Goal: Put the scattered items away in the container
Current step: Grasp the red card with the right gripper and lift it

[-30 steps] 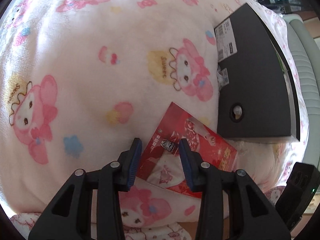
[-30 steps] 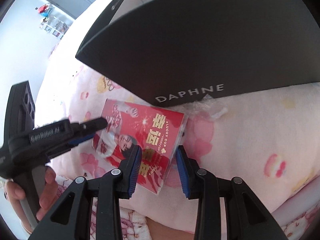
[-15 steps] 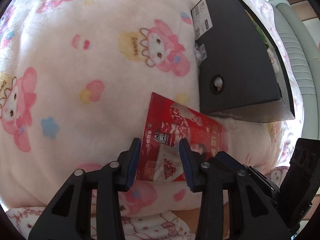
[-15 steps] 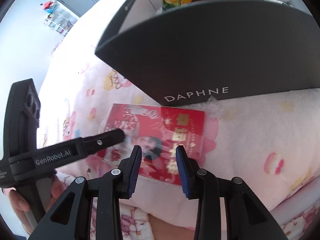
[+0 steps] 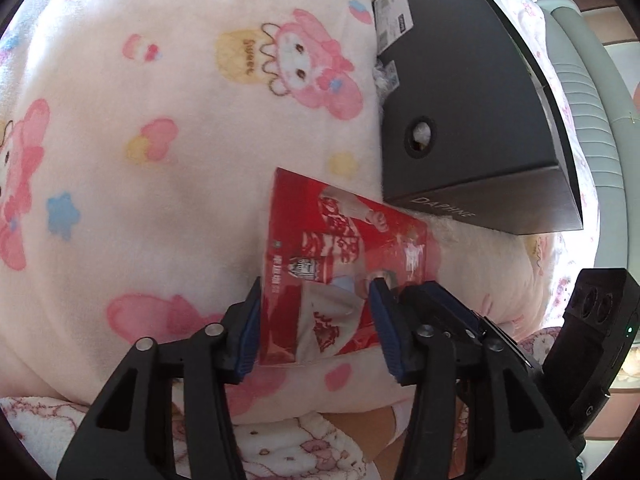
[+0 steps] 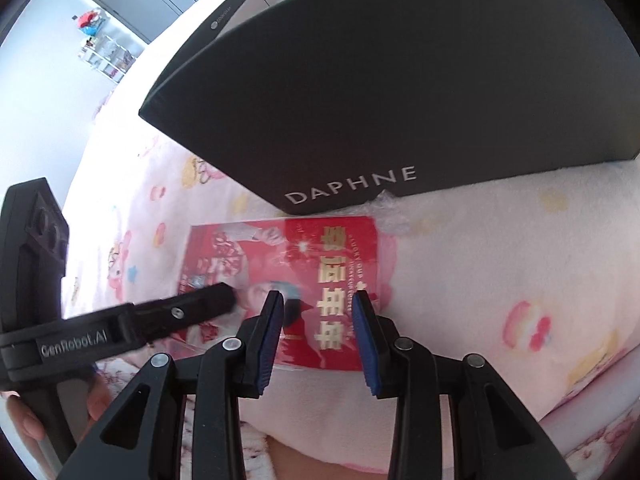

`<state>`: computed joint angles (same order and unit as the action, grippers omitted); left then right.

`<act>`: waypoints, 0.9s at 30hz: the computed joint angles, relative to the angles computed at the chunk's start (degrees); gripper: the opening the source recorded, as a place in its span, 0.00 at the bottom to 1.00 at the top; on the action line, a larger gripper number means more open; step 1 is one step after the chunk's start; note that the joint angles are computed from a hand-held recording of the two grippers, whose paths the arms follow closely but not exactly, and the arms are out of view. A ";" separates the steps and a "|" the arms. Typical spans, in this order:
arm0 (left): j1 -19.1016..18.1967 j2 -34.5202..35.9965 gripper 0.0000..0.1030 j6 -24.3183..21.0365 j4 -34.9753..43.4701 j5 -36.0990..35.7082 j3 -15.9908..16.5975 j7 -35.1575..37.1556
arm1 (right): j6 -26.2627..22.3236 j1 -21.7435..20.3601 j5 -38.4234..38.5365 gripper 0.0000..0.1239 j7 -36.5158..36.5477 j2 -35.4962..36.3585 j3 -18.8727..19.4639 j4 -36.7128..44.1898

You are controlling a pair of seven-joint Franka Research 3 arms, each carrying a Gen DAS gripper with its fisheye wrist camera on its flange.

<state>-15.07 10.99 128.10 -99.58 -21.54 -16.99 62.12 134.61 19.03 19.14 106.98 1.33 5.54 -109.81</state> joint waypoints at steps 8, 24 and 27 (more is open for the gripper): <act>1.06 -1.65 0.51 0.83 -2.27 -2.99 0.46 -0.02 | 1.17 0.44 -9.23 0.33 9.31 -0.70 0.12 0.81; 0.57 -4.98 0.46 0.09 -3.65 0.05 1.03 1.81 | 0.53 1.31 -1.87 0.33 7.40 0.02 0.51 2.51; 1.49 -9.09 0.46 1.39 -7.42 -4.16 1.78 6.32 | 1.08 1.56 -3.97 0.33 8.31 -1.44 0.75 2.60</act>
<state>-13.58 1.90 129.49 -107.00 -25.71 -15.21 68.43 135.69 20.59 15.18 115.29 -0.11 6.28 -107.21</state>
